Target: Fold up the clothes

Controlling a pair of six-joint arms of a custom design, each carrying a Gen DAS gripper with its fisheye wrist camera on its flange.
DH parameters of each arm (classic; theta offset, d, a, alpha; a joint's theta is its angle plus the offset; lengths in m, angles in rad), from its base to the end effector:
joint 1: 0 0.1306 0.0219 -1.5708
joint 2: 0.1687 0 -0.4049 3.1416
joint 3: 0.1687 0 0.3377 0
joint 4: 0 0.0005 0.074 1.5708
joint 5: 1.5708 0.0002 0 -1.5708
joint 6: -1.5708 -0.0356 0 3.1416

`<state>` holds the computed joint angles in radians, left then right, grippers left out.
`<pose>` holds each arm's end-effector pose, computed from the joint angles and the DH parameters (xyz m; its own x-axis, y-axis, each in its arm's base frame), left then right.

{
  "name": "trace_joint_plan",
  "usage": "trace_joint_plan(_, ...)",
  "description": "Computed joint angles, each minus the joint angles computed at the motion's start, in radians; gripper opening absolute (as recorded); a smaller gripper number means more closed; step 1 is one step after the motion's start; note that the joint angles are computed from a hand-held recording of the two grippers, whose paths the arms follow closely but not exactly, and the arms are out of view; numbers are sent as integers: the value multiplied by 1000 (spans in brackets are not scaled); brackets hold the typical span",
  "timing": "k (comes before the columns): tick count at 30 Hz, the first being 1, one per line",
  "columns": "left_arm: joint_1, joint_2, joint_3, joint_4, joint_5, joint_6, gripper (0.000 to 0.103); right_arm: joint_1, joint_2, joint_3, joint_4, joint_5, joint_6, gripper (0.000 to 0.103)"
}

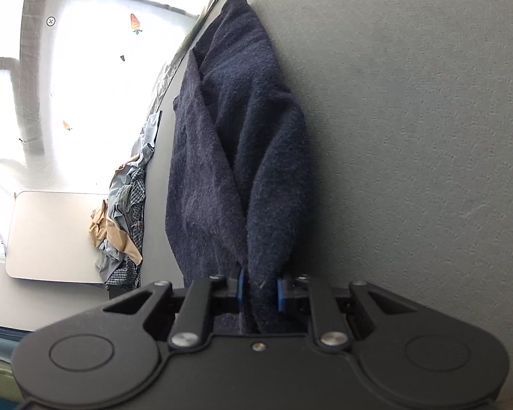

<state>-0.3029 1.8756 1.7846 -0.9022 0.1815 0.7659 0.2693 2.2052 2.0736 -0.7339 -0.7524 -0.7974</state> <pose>0.5727 -0.1862 0.3688 -0.8449 -0.4503 -0.2887 -0.2750 0.8287 -0.4875 0.6807 0.2126 0.2912 -0.9573 0.2777 -0.0805 0.0912 0.5542 0.8273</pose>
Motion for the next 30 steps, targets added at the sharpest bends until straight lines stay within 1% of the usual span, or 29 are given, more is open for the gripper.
trace_joint_plan(3,-3,-35,-20,59,8,4,16,-8,-30,-52,124,-46,-118,17)
trace_joint_plan(5,-2,-67,-39,116,18,0,15,-12,-56,-85,229,-85,-216,17)
trace_joint_plan(6,-1,-79,-41,132,26,0,15,-15,-68,-98,278,-98,-260,16)
trace_joint_plan(9,5,-116,-53,170,55,22,15,-21,-100,-114,338,-115,-315,16)
trace_joint_plan(12,9,-167,-95,221,83,76,15,-30,-142,-188,451,-131,-436,16)
trace_joint_plan(14,10,-196,-129,256,86,113,15,-32,-166,-240,502,-128,-493,16)
trace_joint_plan(15,11,-201,-137,262,82,125,15,-34,-177,-266,525,-126,-521,16)
trace_joint_plan(17,14,-199,-141,258,73,139,15,-33,-180,-288,530,-115,-558,16)
trace_joint_plan(20,23,-172,-124,255,91,146,15,-30,-168,-300,550,-102,-633,16)
trace_joint_plan(24,31,-146,-80,260,83,118,15,-22,-132,-219,516,-93,-627,16)
trace_joint_plan(27,44,-115,-34,259,90,128,15,-20,-106,-176,525,-82,-664,16)
trace_joint_plan(30,54,-75,22,253,89,144,15,-22,-72,-120,511,-66,-694,16)
